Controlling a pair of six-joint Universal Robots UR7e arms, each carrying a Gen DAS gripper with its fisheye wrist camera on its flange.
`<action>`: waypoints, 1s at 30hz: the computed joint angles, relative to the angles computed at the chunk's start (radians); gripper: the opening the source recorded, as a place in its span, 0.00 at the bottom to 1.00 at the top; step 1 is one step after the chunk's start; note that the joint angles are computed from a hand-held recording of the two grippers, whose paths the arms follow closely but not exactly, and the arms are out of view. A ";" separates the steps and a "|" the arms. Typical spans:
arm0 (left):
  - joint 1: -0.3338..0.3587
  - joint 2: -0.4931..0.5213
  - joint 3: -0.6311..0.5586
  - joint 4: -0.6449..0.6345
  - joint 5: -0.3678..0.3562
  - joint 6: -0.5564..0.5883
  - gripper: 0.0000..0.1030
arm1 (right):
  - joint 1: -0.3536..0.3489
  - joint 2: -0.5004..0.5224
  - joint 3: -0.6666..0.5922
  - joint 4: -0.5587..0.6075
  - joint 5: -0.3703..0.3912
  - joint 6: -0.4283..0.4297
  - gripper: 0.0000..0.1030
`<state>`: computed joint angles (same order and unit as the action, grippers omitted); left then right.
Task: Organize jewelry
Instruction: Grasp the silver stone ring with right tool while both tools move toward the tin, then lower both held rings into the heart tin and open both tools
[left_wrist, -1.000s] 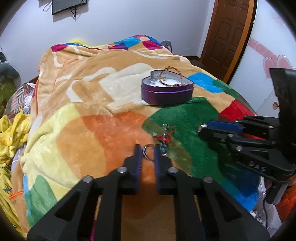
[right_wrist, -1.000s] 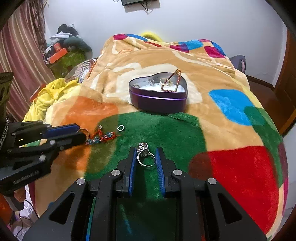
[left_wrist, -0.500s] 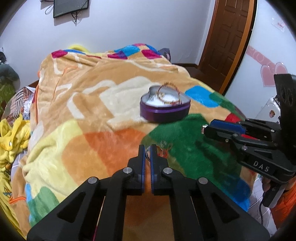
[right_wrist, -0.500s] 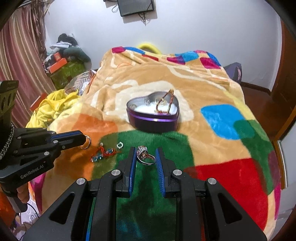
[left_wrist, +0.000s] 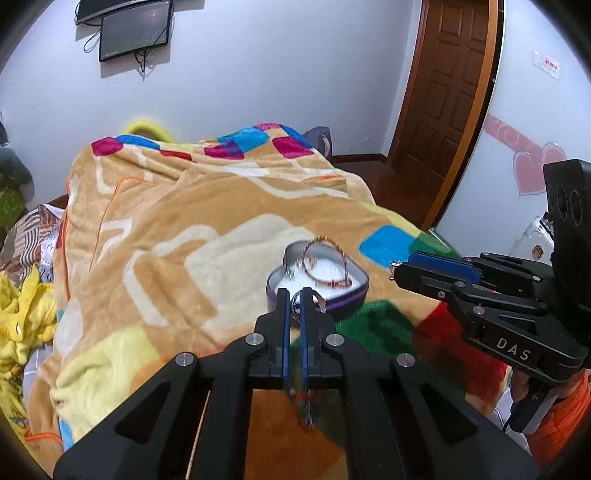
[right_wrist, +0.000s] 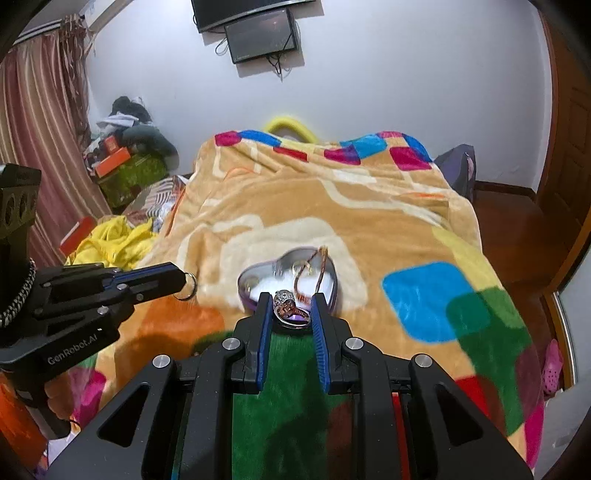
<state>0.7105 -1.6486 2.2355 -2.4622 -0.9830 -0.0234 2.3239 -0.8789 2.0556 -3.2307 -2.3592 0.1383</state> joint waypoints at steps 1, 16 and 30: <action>0.003 0.009 -0.005 -0.010 -0.004 0.006 0.03 | -0.003 0.003 -0.007 -0.008 0.002 -0.010 0.18; 0.085 0.146 -0.069 -0.099 -0.069 0.063 0.03 | -0.069 0.030 -0.062 -0.028 0.073 -0.077 0.18; 0.142 0.220 -0.105 -0.075 -0.123 0.071 0.03 | -0.129 0.027 -0.074 0.059 0.137 -0.052 0.18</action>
<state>0.8527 -1.4284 2.1306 -2.5376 -1.1065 0.0471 2.1953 -0.8519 1.9818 -3.1720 -2.2226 0.0868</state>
